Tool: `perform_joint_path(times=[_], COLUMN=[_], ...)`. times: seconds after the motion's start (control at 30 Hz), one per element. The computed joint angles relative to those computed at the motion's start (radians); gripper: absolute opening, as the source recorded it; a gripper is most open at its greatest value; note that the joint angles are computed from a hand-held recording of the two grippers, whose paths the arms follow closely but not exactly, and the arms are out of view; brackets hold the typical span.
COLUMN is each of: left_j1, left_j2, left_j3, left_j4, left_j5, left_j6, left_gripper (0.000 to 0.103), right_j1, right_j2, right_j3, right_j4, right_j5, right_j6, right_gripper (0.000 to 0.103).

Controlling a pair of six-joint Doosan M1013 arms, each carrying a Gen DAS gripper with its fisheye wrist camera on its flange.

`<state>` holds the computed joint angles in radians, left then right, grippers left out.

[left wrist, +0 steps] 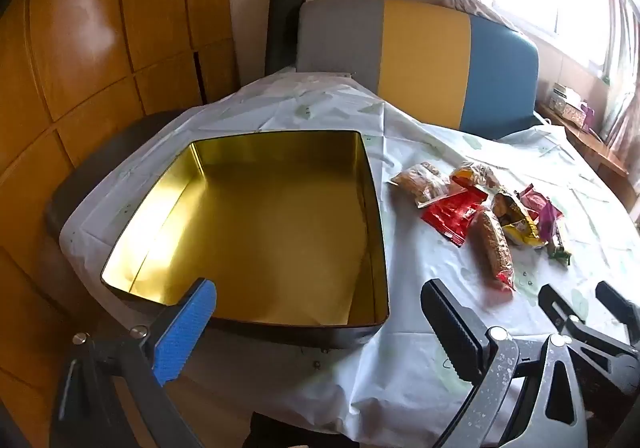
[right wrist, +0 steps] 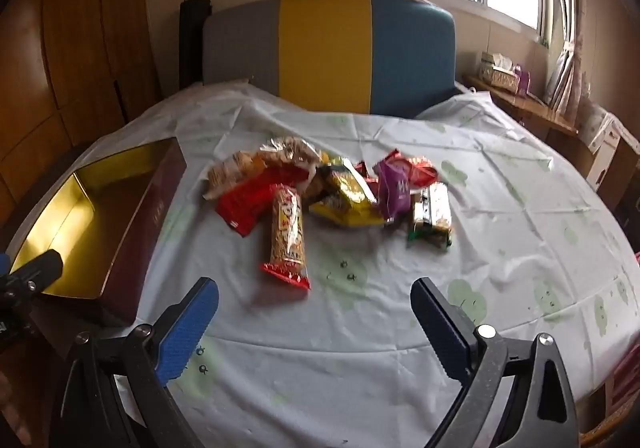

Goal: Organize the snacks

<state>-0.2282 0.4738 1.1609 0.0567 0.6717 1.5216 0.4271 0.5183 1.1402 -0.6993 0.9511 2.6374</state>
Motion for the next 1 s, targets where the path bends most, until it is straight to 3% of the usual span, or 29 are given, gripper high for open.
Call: perform_joint_path(times=[0.07, 0.13, 0.17, 0.2, 0.27, 0.4, 1.0], left_j1=[-0.003, 0.001, 0.003, 0.004, 0.004, 0.004, 0.006], left_j2=[-0.007, 0.01, 0.011, 0.011, 0.011, 0.005, -0.006], left_j3=[0.011, -0.023, -0.027, -0.029, -0.027, -0.02, -0.008], left_j4=[0.014, 0.0, -0.002, -0.001, 0.005, 0.015, 0.018], left_j5=[-0.01, 0.048, 0.05, 0.052, 0.05, 0.048, 0.031], left_j6=[0.009, 0.002, 0.003, 0.005, -0.003, -0.011, 0.013], left_gripper=[0.103, 0.103, 0.103, 0.103, 0.103, 0.103, 0.103], right_j1=[-0.004, -0.011, -0.012, -0.019, 0.005, 0.019, 0.017], right_j2=[0.003, 0.009, 0.03, 0.038, 0.001, -0.002, -0.013], right_j3=[-0.002, -0.009, -0.057, -0.071, -0.003, 0.007, 0.021], right_j4=[0.02, 0.049, 0.067, 0.076, -0.033, -0.08, -0.105], right_j5=[0.004, 0.013, 0.061, 0.055, -0.003, -0.004, -0.01], right_j6=[-0.02, -0.048, -0.097, -0.111, -0.024, 0.009, 0.028], right_gripper=[0.098, 0.098, 0.098, 0.098, 0.098, 0.098, 0.098])
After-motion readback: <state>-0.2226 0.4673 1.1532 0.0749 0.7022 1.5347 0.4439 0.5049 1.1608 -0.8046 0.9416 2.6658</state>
